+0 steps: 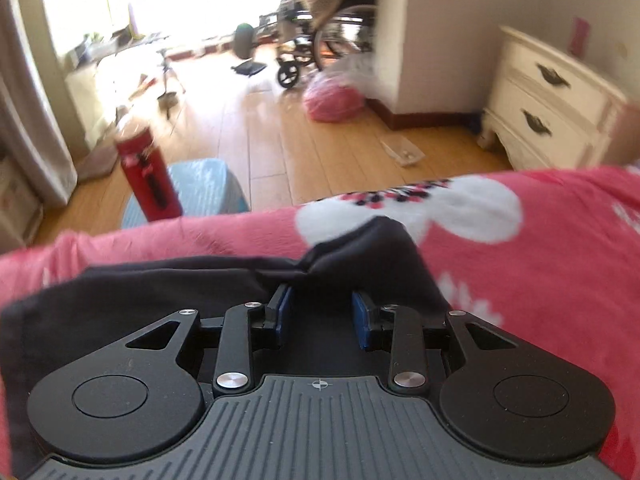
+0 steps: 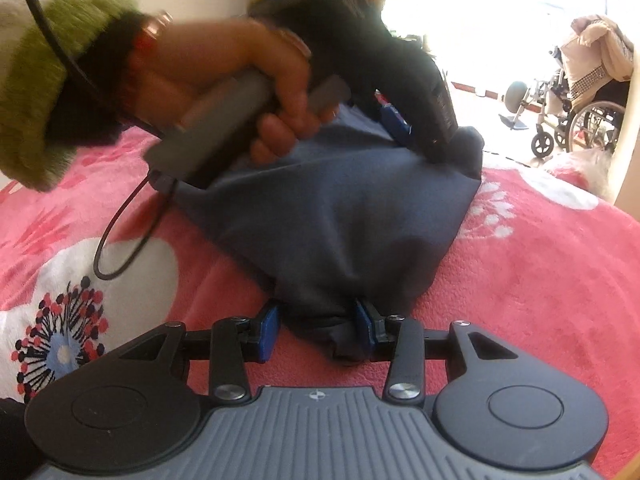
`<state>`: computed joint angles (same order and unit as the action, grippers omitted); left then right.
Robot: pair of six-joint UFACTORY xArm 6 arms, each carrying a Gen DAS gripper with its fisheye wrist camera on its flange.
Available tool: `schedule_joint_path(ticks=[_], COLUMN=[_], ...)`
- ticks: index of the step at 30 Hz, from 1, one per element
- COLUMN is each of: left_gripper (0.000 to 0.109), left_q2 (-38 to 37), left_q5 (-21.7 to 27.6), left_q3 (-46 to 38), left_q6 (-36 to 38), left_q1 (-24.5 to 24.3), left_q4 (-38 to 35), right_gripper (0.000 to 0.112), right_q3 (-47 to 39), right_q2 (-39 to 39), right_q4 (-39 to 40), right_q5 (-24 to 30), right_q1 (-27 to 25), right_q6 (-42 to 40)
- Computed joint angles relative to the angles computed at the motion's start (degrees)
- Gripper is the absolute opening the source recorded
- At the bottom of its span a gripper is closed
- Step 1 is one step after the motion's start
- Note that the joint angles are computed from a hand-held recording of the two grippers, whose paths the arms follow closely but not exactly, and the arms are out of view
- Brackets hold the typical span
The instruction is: Fold clothes
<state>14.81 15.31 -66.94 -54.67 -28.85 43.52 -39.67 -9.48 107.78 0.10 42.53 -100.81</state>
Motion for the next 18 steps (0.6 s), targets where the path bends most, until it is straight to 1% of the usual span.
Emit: schedule_joint_path(ticks=[3,5,10,14,18], left_gripper=[0.032,0.032,0.032,0.032,0.032], left_q2=[-0.45,-1.13,-2.75,-0.70,4.15], left_q5=[-0.36,0.48,0.07,-0.81,2.48], left_q3=[0.27,0.12,-1.07,-4.24,-8.46], left_q6=[-1.94,-2.10,-7.10,-4.86,-0.23], left_q1=[0.42,-0.06,-0.80,-1.95,-3.37], left_q4=[2.24,2.37,7.16,6.66,3.54], right_gripper=[0.043,0.043,0.043,0.043,0.043], right_q3=[0.37,0.65,0.77,0.79,0.86], right_q2=[-0.24,-0.44,-0.40,-0.39,-0.40], right_q4=[-1.43,-2.62,-3.03,-2.68,-3.23], right_q5=[0.38,0.64,1.09,1.35,1.69], right_q1=[-0.16,-0.27,-0.43,-0.61,-0.71], right_q6=[1.48,2.69,3.39,3.10,3.69])
